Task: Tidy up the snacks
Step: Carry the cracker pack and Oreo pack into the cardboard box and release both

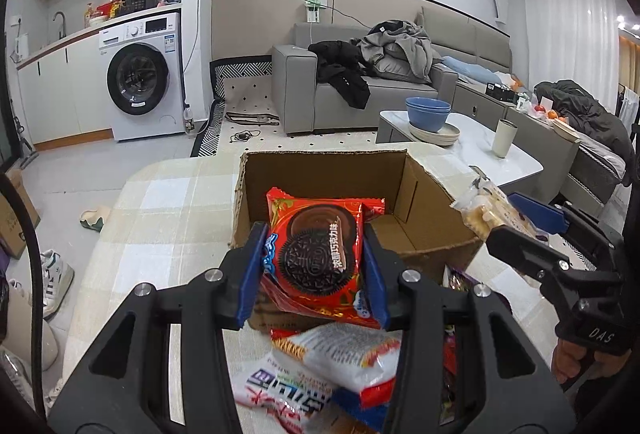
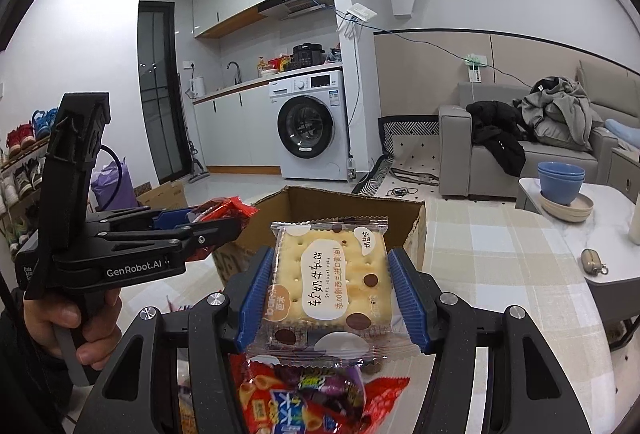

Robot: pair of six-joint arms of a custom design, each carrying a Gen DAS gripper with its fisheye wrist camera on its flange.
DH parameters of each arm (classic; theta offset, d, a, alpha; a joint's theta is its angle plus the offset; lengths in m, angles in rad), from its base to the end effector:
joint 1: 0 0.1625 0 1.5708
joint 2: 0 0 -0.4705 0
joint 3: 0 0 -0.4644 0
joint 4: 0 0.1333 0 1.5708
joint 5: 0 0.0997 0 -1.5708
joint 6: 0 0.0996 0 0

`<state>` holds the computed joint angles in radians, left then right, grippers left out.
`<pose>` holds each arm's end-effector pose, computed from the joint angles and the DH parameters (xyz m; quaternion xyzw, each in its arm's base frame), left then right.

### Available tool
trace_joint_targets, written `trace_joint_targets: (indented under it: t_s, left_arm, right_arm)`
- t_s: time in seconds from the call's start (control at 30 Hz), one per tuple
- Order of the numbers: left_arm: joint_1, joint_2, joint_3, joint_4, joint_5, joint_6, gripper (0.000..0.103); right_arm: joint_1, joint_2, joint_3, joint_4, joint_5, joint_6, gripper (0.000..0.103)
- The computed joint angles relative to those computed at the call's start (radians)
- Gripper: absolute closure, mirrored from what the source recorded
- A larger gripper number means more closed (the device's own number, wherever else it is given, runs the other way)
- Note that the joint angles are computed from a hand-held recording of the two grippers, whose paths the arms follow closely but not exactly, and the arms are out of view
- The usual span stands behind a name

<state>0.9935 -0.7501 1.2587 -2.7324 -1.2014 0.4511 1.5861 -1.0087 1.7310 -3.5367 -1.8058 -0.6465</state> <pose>-0.3414 -0.8343 0.2439 0.4066 0.8396 -0.3256 0.1537 0.1212 -0.7212 0.3169 0.1977 -0.7856 0.5203 0.2701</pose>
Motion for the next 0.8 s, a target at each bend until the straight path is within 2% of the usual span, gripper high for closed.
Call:
trace_joint_targets:
  t_s: [0.27, 0.57, 0.6, 0.63, 0.67, 0.73, 0.8]
  left_arm:
    - [0.000, 0.102, -0.143, 0.042, 0.032, 0.022, 0.061]
    - [0.001, 0.165, -0.229, 0.078, 0.052, 0.046, 0.061]
    - [0.000, 0.171, -0.239, 0.092, 0.053, 0.046, 0.061]
    - [0.001, 0.175, -0.246, 0.105, 0.056, 0.043, 0.060]
    - [0.004, 0.172, -0.244, 0.109, 0.057, 0.041, 0.057]
    - [0.006, 0.159, -0.222, 0.104, 0.051, 0.041, 0.050]
    - [0.008, 0.143, -0.200, 0.096, 0.044, 0.037, 0.031]
  right_arm:
    - [-0.001, 0.047, -0.073, 0.026, -0.010, -0.026, 0.044]
    - [-0.006, 0.082, -0.147, 0.108, -0.007, -0.023, 0.044]
    - [-0.008, 0.079, -0.147, 0.122, 0.003, -0.019, 0.043]
    - [-0.011, 0.076, -0.148, 0.133, 0.013, -0.020, 0.037]
    - [-0.013, 0.074, -0.148, 0.126, 0.015, -0.027, 0.029]
    - [-0.013, 0.071, -0.140, 0.095, 0.017, -0.036, 0.023]
    - [-0.013, 0.054, -0.128, 0.111, 0.027, -0.026, 0.018]
